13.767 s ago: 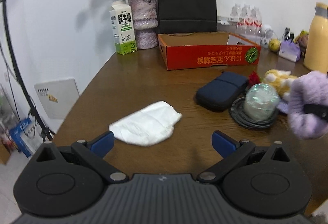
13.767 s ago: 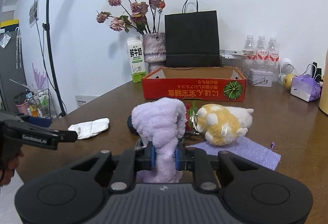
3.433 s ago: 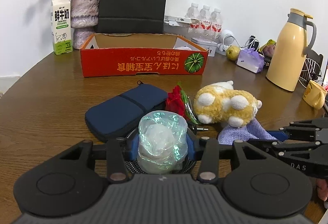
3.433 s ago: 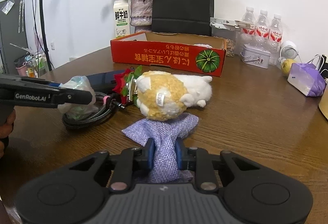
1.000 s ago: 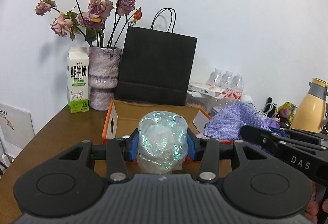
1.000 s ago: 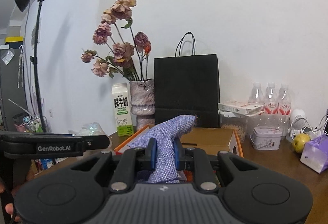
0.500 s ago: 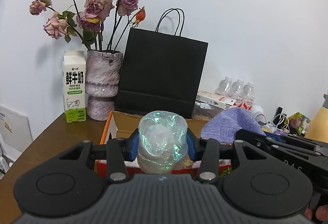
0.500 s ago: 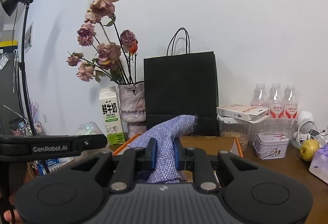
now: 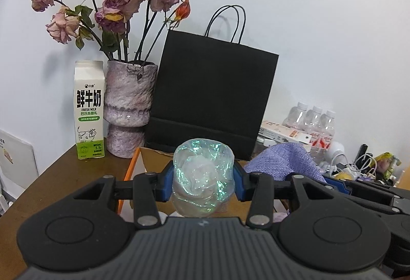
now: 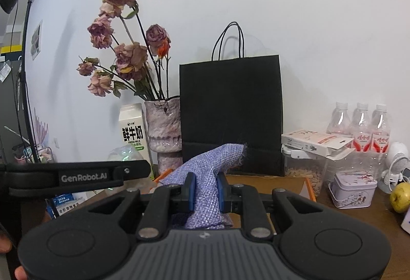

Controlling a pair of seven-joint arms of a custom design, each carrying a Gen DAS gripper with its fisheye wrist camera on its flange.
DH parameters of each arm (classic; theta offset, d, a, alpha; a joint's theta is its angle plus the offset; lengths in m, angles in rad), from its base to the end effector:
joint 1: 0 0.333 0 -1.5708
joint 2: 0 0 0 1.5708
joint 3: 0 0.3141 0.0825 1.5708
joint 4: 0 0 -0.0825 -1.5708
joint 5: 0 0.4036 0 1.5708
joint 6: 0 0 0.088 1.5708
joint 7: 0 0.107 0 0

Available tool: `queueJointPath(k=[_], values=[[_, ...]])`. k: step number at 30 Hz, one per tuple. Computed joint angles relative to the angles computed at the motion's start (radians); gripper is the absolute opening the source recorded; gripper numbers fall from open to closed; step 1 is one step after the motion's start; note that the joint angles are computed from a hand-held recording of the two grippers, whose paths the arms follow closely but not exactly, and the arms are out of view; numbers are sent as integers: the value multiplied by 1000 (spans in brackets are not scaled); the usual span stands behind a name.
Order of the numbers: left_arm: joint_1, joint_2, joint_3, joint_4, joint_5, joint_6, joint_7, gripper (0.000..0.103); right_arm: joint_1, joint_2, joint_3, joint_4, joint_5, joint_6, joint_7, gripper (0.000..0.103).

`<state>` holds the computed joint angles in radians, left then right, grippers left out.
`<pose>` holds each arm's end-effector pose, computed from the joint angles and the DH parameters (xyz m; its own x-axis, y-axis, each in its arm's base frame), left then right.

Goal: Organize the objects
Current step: 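Carry the plastic bag and purple pouch with both tools into the red box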

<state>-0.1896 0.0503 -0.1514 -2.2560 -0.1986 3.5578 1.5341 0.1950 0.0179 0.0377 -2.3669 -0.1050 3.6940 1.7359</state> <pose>0.5555 -0.1699 0.4812 -0.1898 -0.9637 0.1880 -0.3539 -0.1115 -0.9286 0.5328 0.1403 0.4656 0.2619 -0.9611 -0.0879 -0.2747 0.0131 -0.9614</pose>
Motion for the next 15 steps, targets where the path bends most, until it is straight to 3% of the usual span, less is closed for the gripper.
queueJointPath(k=[7, 15], values=[[-78, 83, 58, 104, -141, -44, 132, 45, -52, 84, 11, 109, -132, -68, 102, 16], [-260, 165, 228, 217, -321, -105, 286, 45, -116, 163, 62, 193, -174, -113, 120, 16]])
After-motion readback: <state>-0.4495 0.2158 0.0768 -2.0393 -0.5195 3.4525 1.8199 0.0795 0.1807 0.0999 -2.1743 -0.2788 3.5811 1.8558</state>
